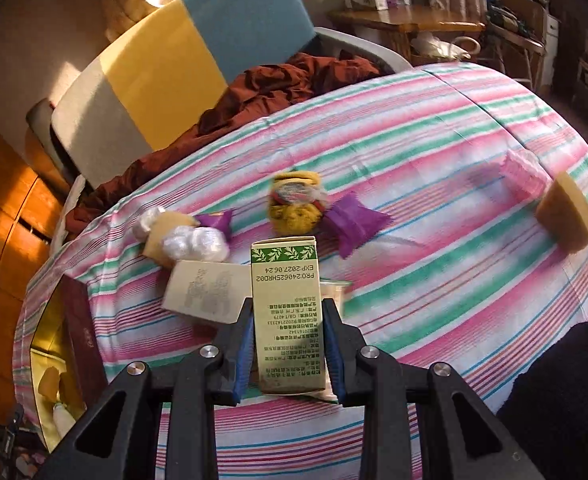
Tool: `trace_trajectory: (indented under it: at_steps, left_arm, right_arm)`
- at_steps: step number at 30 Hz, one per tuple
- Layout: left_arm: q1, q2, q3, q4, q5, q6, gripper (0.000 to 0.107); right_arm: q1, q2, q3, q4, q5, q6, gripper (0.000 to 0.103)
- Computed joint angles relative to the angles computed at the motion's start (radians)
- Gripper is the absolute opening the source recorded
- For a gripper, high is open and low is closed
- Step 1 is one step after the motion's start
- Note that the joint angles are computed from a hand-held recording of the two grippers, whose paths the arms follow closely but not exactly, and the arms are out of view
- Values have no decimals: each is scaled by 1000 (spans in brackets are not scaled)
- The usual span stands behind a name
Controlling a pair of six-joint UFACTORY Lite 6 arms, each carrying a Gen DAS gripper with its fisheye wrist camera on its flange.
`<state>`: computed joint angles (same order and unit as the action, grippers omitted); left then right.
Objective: Organize objects
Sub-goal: 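Lower the green-white box into the gold tin and open the right gripper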
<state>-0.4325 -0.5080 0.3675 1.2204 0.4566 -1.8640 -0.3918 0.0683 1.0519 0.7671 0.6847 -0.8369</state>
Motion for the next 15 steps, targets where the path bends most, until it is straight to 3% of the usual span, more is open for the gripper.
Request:
trace_trajectory:
  at_steps: [2, 6, 11, 13, 15]
  left_arm:
    - [-12, -35, -18, -25, 7, 12, 85]
    - [-22, -91, -48, -60, 21, 18, 85]
    - [-41, -159, -85, -116, 52, 61, 86]
    - [-50, -193, -102, -145, 69, 86, 87]
    - [-48, -232, -124, -173, 78, 111, 87]
  right_arm:
    - [125, -90, -38, 17, 20, -6, 30]
    - [522, -137, -42, -68, -49, 135, 30]
    - [921, 5, 20, -205, -166, 331, 30]
    - [1019, 86, 49, -297, -214, 439, 30]
    - [1066, 171, 81, -282, -224, 441, 30]
